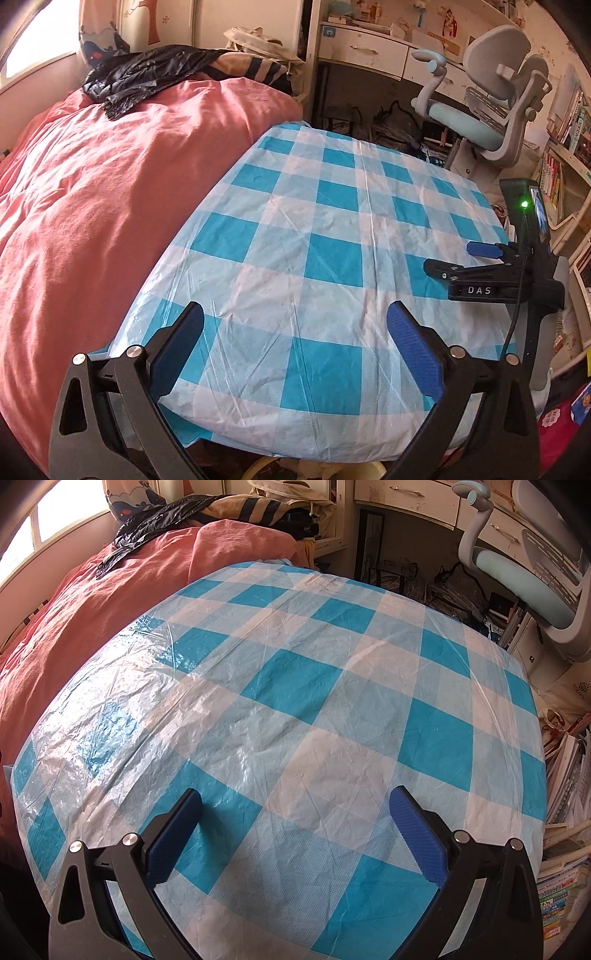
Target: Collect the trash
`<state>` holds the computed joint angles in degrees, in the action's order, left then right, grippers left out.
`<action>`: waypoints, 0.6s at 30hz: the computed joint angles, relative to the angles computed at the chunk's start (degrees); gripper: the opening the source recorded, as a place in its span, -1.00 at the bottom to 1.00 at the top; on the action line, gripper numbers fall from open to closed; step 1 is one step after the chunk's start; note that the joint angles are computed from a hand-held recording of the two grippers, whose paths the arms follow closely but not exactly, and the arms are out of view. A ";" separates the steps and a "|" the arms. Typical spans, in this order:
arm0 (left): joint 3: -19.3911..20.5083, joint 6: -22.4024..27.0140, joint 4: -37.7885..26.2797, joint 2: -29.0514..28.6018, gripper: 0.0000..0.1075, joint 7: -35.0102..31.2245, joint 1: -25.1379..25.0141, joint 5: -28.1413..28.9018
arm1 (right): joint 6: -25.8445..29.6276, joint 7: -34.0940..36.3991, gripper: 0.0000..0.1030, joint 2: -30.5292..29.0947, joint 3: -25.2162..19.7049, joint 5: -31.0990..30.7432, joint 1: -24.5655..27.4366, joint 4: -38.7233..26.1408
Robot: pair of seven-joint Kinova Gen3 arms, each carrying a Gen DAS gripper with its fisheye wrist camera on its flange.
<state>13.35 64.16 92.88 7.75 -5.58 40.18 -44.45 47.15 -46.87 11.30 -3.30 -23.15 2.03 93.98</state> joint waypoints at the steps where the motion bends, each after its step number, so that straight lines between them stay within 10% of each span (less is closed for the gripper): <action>1: 0.00 0.37 -0.15 0.27 0.78 -0.05 0.02 0.05 | 0.00 0.00 0.88 0.00 0.00 0.00 0.00 0.00; 18: -1.10 0.38 -0.26 0.97 0.78 -1.34 -0.83 3.10 | 0.00 0.00 0.88 0.00 0.02 -0.01 -0.01 0.00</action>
